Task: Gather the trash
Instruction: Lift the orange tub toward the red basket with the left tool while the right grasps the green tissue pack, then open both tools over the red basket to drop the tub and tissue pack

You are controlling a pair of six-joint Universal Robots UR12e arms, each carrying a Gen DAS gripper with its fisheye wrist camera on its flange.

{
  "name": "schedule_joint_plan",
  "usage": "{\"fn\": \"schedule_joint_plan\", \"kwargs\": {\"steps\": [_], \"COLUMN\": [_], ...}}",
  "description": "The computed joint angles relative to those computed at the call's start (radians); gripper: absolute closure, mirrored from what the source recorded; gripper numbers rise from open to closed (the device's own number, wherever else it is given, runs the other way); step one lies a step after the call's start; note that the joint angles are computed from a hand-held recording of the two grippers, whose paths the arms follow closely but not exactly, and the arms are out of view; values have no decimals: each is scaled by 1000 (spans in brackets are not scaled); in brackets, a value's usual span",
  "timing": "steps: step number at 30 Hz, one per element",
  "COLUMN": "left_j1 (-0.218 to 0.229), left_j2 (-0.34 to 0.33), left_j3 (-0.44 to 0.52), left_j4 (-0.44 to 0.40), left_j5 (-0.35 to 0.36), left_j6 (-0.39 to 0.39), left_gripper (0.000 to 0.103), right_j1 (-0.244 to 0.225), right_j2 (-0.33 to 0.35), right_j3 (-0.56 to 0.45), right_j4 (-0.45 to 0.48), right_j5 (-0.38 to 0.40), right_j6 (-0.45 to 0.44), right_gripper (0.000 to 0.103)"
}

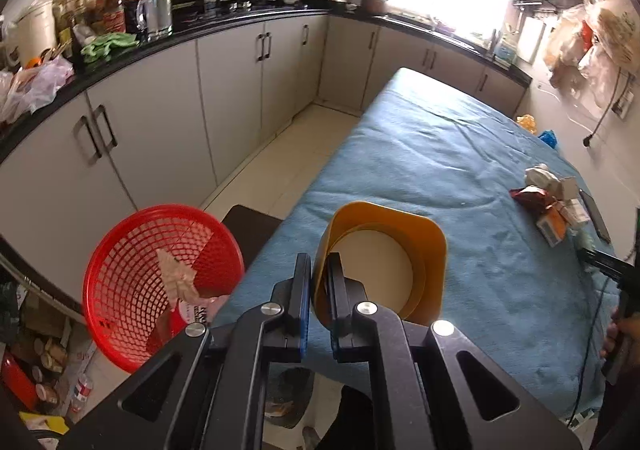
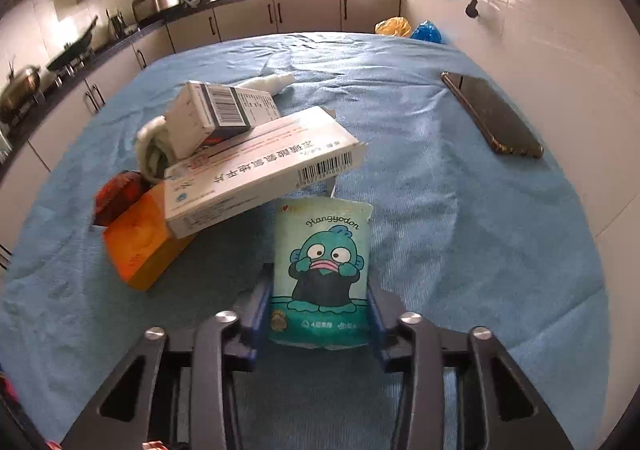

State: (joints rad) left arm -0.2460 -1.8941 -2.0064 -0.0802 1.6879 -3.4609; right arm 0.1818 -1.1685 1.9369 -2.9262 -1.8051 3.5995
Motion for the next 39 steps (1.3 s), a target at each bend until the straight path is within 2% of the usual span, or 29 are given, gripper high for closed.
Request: {"fn": "schedule_joint_plan", "kwargs": {"steps": [6,10,12,17,25,29,36,39], "left_j1": [18,27,30,49,97,122,166,179], "left_j2": [-1,-1,3,23,55,60,53,47], "left_j3": [-15,-26,-32,-60,-111,-130,-145,-147], "left_j4": [-3,5,2,0,-15,-27,-45,-48], "left_j5": [-15,-16,-5,31,77,77,66,63], "left_j6": [-16,-30,-38,-66,-125,-145,-163,-162], "left_gripper": [96,96,96,96,96,96,96,96], "right_j1": [5,18,29,90,183,228,275,290], "right_j2": [-52,-79,-80,-47,63,124,249,284], "right_j3": [75,114,114,56,-125,-212,-401,-451], "right_j4": [-87,-171,-209,-251,-182,-151,-24,21], "right_j5": [17,68,102,185,374,444,618,645], "right_j6": [51,62,39,-68,-230,-298,-342,-358], "right_gripper": [64,64,64,64,63,63,62,62]}}
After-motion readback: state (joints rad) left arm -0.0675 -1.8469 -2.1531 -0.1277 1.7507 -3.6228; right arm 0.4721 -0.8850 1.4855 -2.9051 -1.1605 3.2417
